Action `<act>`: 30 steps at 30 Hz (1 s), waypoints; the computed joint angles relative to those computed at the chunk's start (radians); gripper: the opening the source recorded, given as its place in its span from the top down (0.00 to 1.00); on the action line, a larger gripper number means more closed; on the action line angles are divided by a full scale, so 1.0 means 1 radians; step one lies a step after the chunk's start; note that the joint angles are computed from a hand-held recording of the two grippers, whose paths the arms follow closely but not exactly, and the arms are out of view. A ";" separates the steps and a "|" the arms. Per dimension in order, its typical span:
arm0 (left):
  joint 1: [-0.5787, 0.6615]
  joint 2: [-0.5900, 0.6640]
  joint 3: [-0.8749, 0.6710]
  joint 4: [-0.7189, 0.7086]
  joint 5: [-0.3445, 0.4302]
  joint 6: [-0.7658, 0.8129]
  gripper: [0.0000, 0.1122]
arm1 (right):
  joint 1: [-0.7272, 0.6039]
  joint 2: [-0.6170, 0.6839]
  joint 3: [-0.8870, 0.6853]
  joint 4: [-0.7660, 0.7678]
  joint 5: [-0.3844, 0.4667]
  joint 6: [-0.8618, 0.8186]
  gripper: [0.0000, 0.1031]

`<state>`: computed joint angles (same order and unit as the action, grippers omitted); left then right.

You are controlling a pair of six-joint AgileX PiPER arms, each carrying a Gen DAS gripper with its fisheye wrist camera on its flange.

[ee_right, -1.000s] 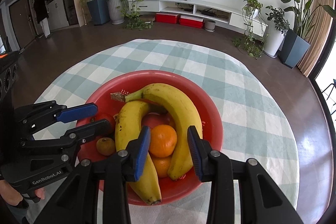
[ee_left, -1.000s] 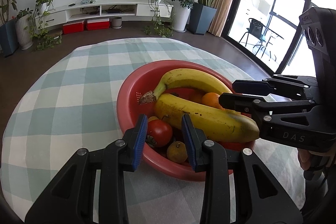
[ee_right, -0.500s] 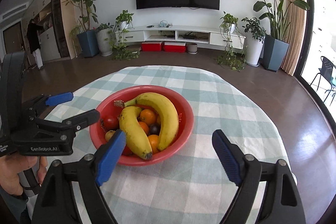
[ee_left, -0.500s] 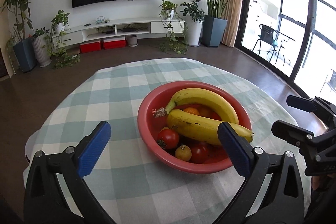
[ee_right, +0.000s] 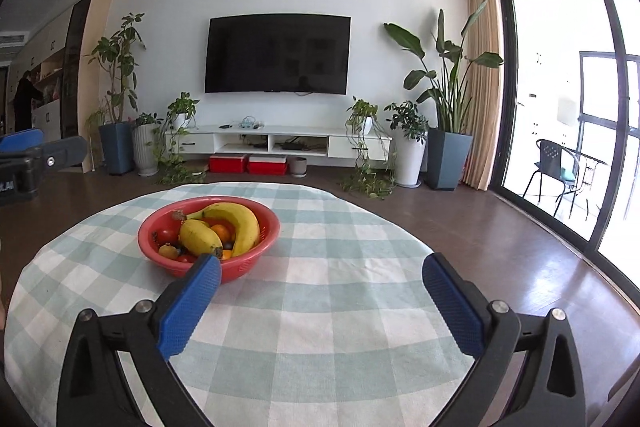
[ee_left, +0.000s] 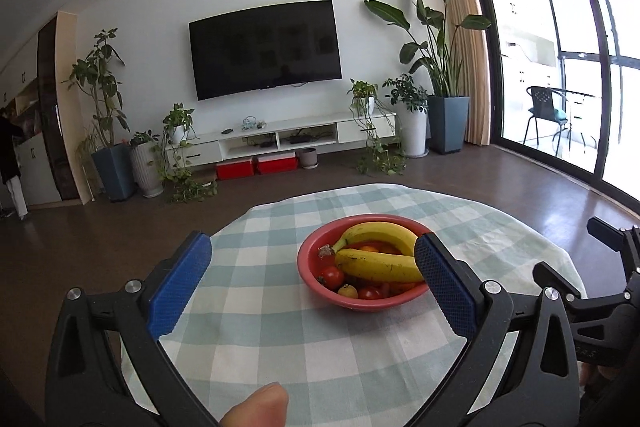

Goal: Organize fruits

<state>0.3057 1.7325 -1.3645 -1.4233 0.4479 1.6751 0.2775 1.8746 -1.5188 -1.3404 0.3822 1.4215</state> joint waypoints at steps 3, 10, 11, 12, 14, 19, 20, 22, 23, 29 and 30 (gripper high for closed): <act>0.008 -0.055 0.088 0.059 -0.002 -0.083 0.08 | 0.008 -0.006 0.010 -0.053 -0.011 0.064 0.00; 0.001 -0.007 0.043 0.447 0.030 -0.488 0.08 | 0.022 0.019 -0.019 0.169 -0.006 -0.169 0.00; 0.001 0.003 0.034 0.471 0.031 -0.520 0.08 | 0.019 0.027 -0.033 0.205 -0.002 -0.200 0.00; 0.000 0.009 0.031 0.495 0.028 -0.545 0.08 | 0.016 0.036 -0.049 0.256 0.003 -0.245 0.00; -0.005 0.031 0.014 0.544 0.013 -0.582 0.08 | 0.003 0.048 -0.076 0.395 0.007 -0.363 0.00; -0.016 0.088 -0.033 0.599 0.009 -0.626 0.08 | -0.014 0.065 -0.094 0.598 0.015 -0.529 0.00; -0.020 0.103 -0.050 0.619 0.013 -0.647 0.08 | -0.015 0.071 -0.104 0.631 0.027 -0.564 0.00; -0.025 0.112 -0.059 0.640 0.017 -0.669 0.08 | -0.014 0.074 -0.109 0.659 0.035 -0.596 0.00; -0.030 0.122 -0.072 0.656 0.016 -0.684 0.08 | -0.015 0.068 -0.101 0.666 0.030 -0.603 0.00; -0.038 0.136 -0.092 0.678 0.022 -0.703 0.08 | -0.014 0.055 -0.130 0.790 0.066 -0.711 0.00; -0.037 0.136 -0.092 0.678 0.023 -0.703 0.08 | -0.016 0.047 -0.125 0.806 0.065 -0.716 0.00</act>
<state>0.2686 1.8683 -1.4568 -0.7457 0.4713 0.9718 0.2611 1.9220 -1.6436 -0.5349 0.4475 0.7059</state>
